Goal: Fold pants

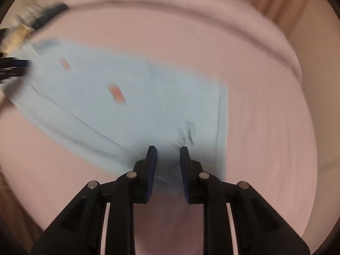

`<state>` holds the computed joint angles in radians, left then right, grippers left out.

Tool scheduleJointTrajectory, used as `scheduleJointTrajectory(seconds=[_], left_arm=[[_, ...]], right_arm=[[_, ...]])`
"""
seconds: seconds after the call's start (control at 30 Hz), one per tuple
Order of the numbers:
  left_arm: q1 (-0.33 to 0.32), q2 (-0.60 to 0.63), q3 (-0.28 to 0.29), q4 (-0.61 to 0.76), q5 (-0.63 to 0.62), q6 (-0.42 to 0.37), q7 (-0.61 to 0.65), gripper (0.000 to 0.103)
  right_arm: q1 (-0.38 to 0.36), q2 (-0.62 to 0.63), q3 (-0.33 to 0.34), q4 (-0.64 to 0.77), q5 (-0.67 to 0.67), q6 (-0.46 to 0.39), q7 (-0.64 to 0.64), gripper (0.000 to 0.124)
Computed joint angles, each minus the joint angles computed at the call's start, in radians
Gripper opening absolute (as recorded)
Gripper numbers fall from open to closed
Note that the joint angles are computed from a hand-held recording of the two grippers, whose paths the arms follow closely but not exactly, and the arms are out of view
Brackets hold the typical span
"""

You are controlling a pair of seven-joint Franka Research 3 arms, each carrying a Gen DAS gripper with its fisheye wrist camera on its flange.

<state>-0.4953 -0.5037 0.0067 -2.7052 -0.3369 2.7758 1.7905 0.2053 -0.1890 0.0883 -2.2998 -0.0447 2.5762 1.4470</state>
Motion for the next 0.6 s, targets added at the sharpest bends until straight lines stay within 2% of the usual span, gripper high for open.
scheduleJointTrajectory(seconds=[0.03,0.07,0.17,0.23,0.27,0.3,0.37,0.43,0.5,0.57,0.6], left_arm=[[0.043,-0.019,-0.031,-0.005,0.041,-0.027,-0.036,0.056],[0.059,-0.034,-0.037,-0.008,0.056,-0.042,-0.055,0.056],[0.141,-0.132,-0.077,-0.045,0.123,-0.094,-0.173,0.056],[0.143,-0.208,-0.04,-0.088,0.123,-0.096,-0.206,0.056],[0.14,-0.245,-0.017,-0.11,0.116,-0.09,-0.217,0.056],[0.148,-0.282,-0.002,-0.134,0.114,-0.081,-0.235,0.056],[0.189,-0.313,-0.001,-0.16,0.142,-0.08,-0.278,0.057],[0.245,-0.321,-0.016,-0.176,0.178,-0.097,-0.34,0.057],[0.283,-0.308,-0.028,-0.193,0.213,-0.087,-0.391,0.057],[0.26,-0.319,0.019,-0.212,0.21,-0.063,-0.387,0.057],[0.259,-0.333,0.021,-0.217,0.216,-0.067,-0.391,0.057]], right_arm=[[0.016,-0.029,-0.035,-0.044,0.1,0.06,-0.028,0.018],[0.006,-0.035,-0.034,-0.052,0.129,0.07,-0.012,0.01],[-0.005,-0.041,-0.041,-0.039,0.194,0.075,0.028,0.009],[-0.069,-0.065,0.01,-0.05,0.082,0.094,0.186,0.022],[-0.073,-0.079,0.01,-0.063,0.073,0.106,0.234,0.024],[-0.042,-0.098,-0.022,-0.082,0.134,0.132,0.247,0.024],[-0.008,-0.129,-0.046,-0.117,0.275,0.166,0.225,0.029],[0.019,-0.147,-0.046,-0.146,0.333,0.203,0.211,0.032],[0.066,-0.155,-0.064,-0.169,0.397,0.232,0.144,0.032],[0.069,-0.167,-0.039,-0.186,0.387,0.19,0.131,0.032],[0.034,-0.134,0.002,-0.158,0.322,0.139,0.172,0.032]])
